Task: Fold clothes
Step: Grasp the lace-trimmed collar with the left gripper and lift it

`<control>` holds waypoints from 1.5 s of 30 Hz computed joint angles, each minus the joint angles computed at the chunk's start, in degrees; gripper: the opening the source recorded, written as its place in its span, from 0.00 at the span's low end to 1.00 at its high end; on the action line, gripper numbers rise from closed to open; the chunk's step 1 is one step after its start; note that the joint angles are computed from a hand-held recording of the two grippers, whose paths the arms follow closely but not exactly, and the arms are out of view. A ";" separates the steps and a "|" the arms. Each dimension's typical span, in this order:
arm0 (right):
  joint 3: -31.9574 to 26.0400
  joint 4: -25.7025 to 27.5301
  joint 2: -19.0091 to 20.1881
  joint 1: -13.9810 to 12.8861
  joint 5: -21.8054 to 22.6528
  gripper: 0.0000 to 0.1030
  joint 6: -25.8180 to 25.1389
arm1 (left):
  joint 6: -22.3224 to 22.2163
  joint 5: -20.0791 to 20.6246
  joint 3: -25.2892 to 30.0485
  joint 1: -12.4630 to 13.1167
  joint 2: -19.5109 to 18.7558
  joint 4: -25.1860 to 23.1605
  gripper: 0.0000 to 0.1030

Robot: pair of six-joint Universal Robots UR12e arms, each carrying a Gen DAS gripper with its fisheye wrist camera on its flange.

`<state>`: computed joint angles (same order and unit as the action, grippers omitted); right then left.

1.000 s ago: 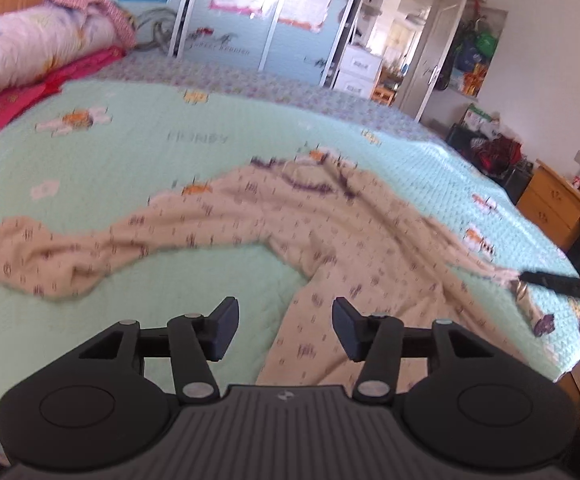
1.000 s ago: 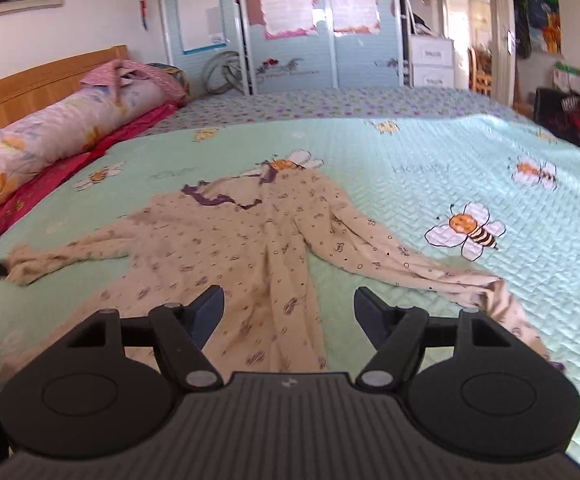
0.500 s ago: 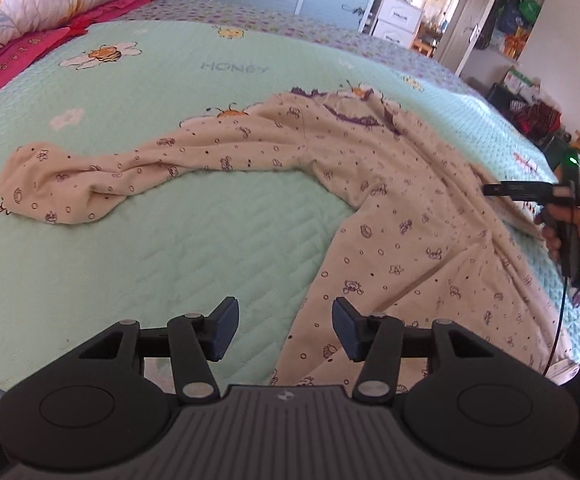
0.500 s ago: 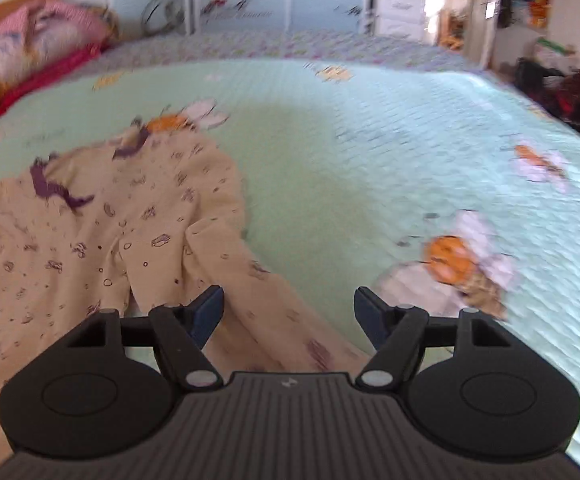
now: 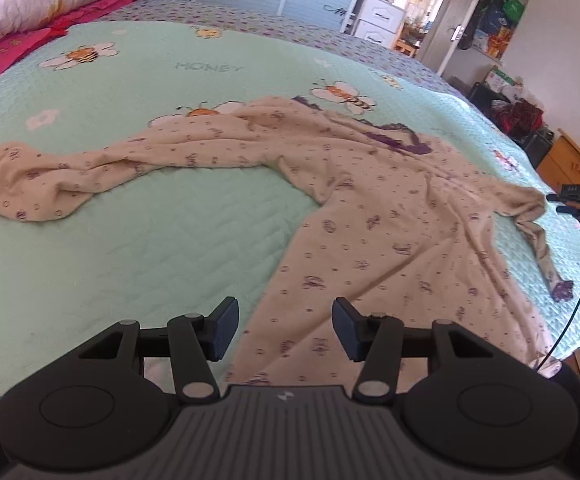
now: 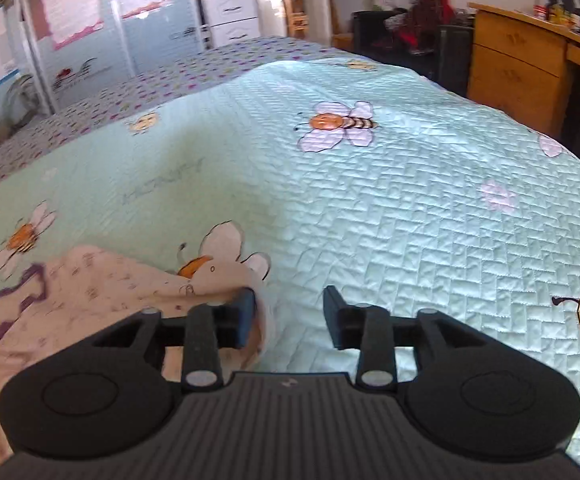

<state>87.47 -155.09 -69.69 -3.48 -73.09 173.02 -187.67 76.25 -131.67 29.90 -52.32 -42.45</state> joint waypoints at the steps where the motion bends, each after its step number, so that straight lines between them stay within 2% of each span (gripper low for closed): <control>1: 1.54 -1.97 -1.04 -0.20 1.59 0.43 -0.91 | 0.28 -0.04 0.07 -0.11 -0.07 0.34 0.53; 3: 3.68 -5.40 -2.83 -0.18 5.70 0.57 -0.51 | 0.43 0.19 0.24 -0.18 -0.19 1.02 0.53; 6: 7.99 -3.31 -7.20 -0.86 16.84 0.58 -2.59 | -0.19 0.89 0.37 0.49 -0.12 1.84 0.53; 9: 10.46 1.95 -9.42 1.62 22.55 0.58 -8.79 | -0.02 1.77 0.74 1.61 -0.36 1.87 0.54; 12: 11.26 5.97 -10.26 4.83 24.91 0.58 -15.85 | 0.14 2.02 1.28 2.90 -1.06 2.10 0.54; 14: 10.35 5.91 -9.48 7.31 24.19 0.59 -19.89 | 1.94 0.44 2.08 4.16 -2.40 2.80 0.54; 17: 6.41 3.54 -6.17 10.14 20.77 0.66 -22.79 | 6.57 -0.37 4.56 4.22 -7.67 7.25 0.54; 19: 1.25 4.20 -2.47 11.82 18.31 0.66 -21.39 | 9.41 -0.85 6.72 4.08 -11.82 10.16 0.54; 22: -7.67 7.33 3.49 13.99 14.90 0.67 -16.71 | 13.11 -1.92 11.18 3.20 -19.75 13.20 0.55; 24: -13.75 9.53 7.66 14.78 12.27 0.70 -15.68 | 15.87 -2.91 14.74 2.82 -25.09 12.08 0.57; 26: -20.41 12.03 12.33 15.69 9.26 0.73 -15.99 | 19.36 -3.69 18.45 2.58 -30.00 8.31 0.57; 28: -25.95 16.15 15.99 16.24 7.47 0.74 -18.06 | 21.26 -2.37 21.45 2.19 -33.94 5.25 0.57; 32: -34.41 25.82 21.13 16.88 7.19 0.74 -24.95 | 23.43 -4.87 23.91 3.29 -37.39 1.72 0.58; 35: -36.31 28.05 22.61 17.26 8.92 0.74 -27.92 | 25.13 -5.42 23.47 3.04 -37.68 2.94 0.66; 37: -35.85 29.90 22.34 17.42 10.41 0.74 -28.98 | 26.34 -5.26 23.36 2.52 -37.88 3.74 0.66; 38: -34.35 29.77 21.42 17.71 10.23 0.63 -29.24 | 27.12 -6.17 23.59 2.45 -38.03 3.43 0.60; 39: -32.91 29.65 20.53 18.00 10.05 0.46 -29.48 | 27.92 -7.07 23.83 2.39 -38.18 3.08 0.45; 40: -31.74 29.37 19.82 18.22 10.14 0.36 -29.52 | 28.72 -7.96 24.08 2.32 -38.34 2.72 0.36; 41: -30.98 28.78 19.40 18.31 10.70 0.15 -29.20 | 28.99 -8.18 24.44 1.99 -38.44 2.00 0.19; 42: -30.24 28.28 18.98 18.37 11.27 0.08 -28.79 | 28.85 -7.57 24.59 1.49 -38.57 2.22 0.11; 44: -28.84 26.75 18.20 18.55 11.37 0.07 -28.01 | 28.34 -5.66 24.71 0.35 -38.79 3.35 0.07; 45: -28.16 25.81 17.84 18.68 11.15 0.07 -27.72 | 27.95 -3.79 24.43 -0.35 -38.80 5.47 0.06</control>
